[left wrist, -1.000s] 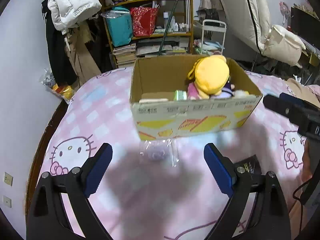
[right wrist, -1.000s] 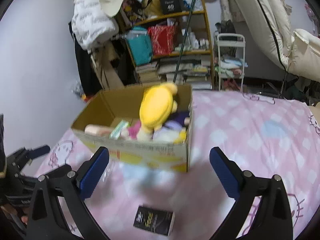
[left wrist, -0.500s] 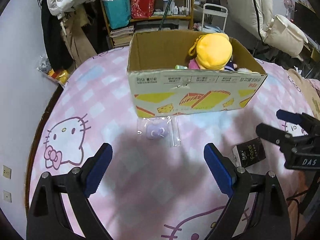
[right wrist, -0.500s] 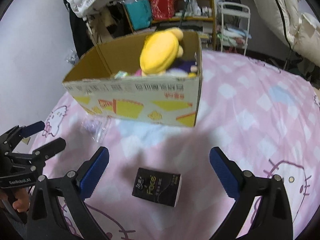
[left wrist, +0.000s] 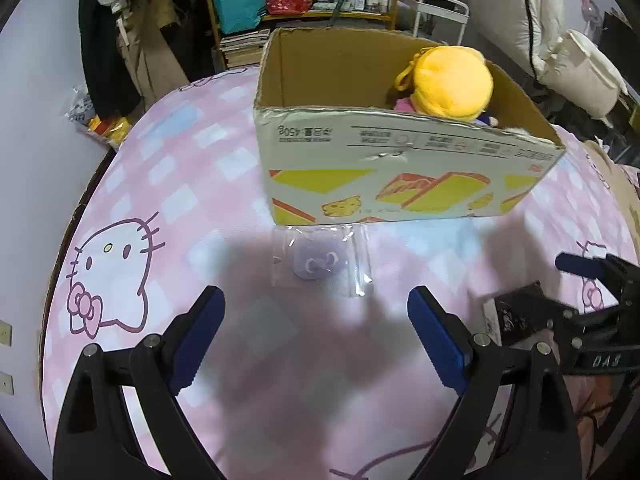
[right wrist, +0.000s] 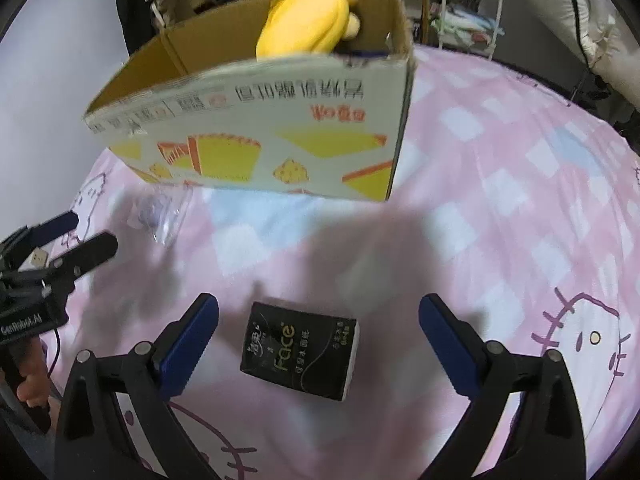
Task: Organize soft objects
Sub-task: 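Lower right tool onto black Face tissue pack while left tool lowers toward bagged purple cat, then grasp and lift tissue pack with right tool while left tool grasps the clear bag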
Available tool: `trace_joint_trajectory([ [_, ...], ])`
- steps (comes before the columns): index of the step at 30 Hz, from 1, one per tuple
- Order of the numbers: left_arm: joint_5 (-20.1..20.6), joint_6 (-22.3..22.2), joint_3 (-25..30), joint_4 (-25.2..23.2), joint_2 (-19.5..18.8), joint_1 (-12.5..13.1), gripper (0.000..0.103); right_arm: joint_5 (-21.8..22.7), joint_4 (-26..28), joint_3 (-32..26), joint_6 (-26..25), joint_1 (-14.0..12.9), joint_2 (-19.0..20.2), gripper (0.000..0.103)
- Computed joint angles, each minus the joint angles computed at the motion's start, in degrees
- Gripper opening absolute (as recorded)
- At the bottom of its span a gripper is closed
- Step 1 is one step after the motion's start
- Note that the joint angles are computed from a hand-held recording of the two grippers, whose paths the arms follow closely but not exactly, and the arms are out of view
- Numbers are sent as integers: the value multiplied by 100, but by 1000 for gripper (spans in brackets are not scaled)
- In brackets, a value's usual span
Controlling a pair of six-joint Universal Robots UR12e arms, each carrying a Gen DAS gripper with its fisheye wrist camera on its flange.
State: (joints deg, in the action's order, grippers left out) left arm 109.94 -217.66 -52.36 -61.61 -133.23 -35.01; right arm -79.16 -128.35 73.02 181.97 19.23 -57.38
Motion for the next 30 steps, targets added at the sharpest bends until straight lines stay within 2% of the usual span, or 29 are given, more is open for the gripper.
trace_joint_trajectory([
  [3,-71,-35,6,34,-22,32,92,151,223,-61,-31,-13,40,103],
  [9,-299,-102,5,81,-85,111,92,140,584,-156,-155,6,109,102],
  [11,-202,-41,-43,218,-100,104,92,152,701,-204,-236,11,134,93],
  [12,-68,-34,9,164,-144,88,92,154,765,-230,-283,17,148,92],
  [14,-69,-2,47,155,-184,93,92,127,894,-279,-342,39,173,89],
  [15,-146,0,53,168,-199,110,92,102,958,-300,-388,54,182,77],
  [16,-217,-18,72,145,-221,128,92,71,954,-296,-425,68,183,72],
  [22,-254,-33,231,-5,-358,171,92,118,829,-308,-390,32,201,70],
  [28,79,146,665,-515,-634,107,92,237,766,-321,-320,-18,224,70],
  [30,147,121,699,-539,-663,91,93,218,712,-320,-354,-5,230,70],
])
